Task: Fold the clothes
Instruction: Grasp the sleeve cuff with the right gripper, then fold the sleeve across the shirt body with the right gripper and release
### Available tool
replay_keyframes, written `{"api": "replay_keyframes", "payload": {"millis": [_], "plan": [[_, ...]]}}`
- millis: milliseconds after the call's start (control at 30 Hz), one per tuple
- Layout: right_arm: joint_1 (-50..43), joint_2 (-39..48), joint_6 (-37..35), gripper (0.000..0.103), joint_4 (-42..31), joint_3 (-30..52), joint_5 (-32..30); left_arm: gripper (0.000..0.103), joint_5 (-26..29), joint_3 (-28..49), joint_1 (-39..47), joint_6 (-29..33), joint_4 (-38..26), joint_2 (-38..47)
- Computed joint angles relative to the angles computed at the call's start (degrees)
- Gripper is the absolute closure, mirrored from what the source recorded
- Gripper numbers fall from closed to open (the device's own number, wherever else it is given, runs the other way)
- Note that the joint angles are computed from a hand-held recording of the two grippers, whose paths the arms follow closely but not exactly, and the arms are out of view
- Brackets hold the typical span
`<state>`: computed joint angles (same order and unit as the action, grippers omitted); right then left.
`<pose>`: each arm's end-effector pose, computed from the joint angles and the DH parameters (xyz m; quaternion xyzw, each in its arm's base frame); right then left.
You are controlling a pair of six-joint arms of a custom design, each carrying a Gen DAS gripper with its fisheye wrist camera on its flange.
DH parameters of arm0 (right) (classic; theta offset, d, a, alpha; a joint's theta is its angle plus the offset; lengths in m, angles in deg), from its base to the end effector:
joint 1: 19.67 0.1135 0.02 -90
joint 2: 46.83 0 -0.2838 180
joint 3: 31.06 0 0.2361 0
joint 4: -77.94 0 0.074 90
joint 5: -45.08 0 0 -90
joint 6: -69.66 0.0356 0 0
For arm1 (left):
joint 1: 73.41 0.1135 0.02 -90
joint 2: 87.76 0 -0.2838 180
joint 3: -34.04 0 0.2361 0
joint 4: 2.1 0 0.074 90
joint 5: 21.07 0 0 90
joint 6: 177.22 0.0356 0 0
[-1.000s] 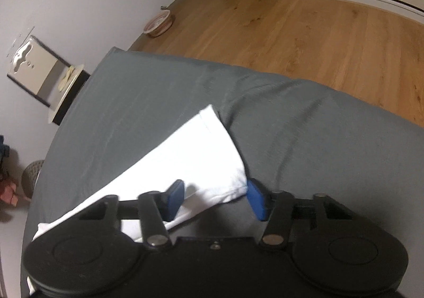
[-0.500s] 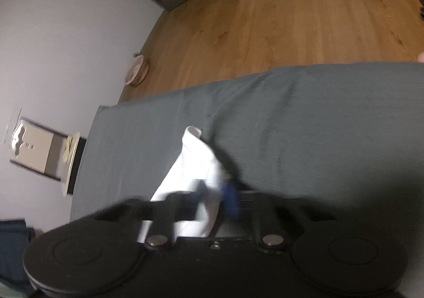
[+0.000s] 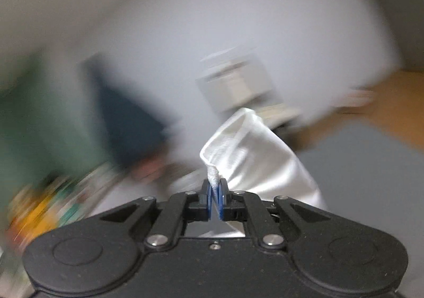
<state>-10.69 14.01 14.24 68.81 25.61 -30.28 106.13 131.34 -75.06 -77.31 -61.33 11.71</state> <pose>0.2214 0.0259 0.3192 0.2494 0.7410 0.1356 0.6086 0.3509 -0.0316 0.2946 0.1709 0.9058 -0.2914 0.2557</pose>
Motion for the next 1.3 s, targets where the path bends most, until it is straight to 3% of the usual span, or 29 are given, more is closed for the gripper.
{"api": "replay_keyframes", "payload": {"millis": [67,167,300,367,633,733,900,1067,1233,1300], "plan": [[13.8,9.2,-2.8,0.097,6.7,2.7,-0.4,0.008,0.1,-0.9,1.3,0.7,0.7,-0.9],[25.5,24.6,-3.2,0.097,11.3,6.7,-5.2,0.008,1.1,-1.7,4.3,-0.6,1.6,-1.2],[31.9,45.3,-2.6,0.097,10.9,14.2,-12.1,0.008,3.0,-2.5,7.4,-2.6,2.7,-0.9],[32.8,49.0,-1.5,0.097,11.0,15.4,-13.0,0.008,4.2,-2.5,8.0,-2.1,1.9,-0.4],[35.2,49.5,-2.7,0.097,10.7,13.5,-14.7,0.008,4.1,-3.3,7.4,2.7,-0.8,0.5],[36.4,51.0,-3.5,0.090,7.8,15.7,-14.0,0.008,1.0,-4.3,7.0,2.5,0.0,0.6],[38.6,53.3,-3.4,0.062,5.1,19.1,-15.2,0.008,-3.7,-4.5,6.9,1.8,-0.1,1.9],[39.7,51.5,-6.3,0.061,3.7,19.9,-16.0,0.008,-3.4,-3.3,7.5,0.3,-0.4,3.2],[40.8,52.6,-12.4,0.061,-1.8,25.2,-7.0,0.008,-3.3,-2.5,7.9,-1.7,-0.8,4.0],[40.1,55.5,-12.5,0.061,-1.9,27.3,-9.8,0.008,-3.7,-2.3,7.7,-1.6,-1.0,4.2]]}}
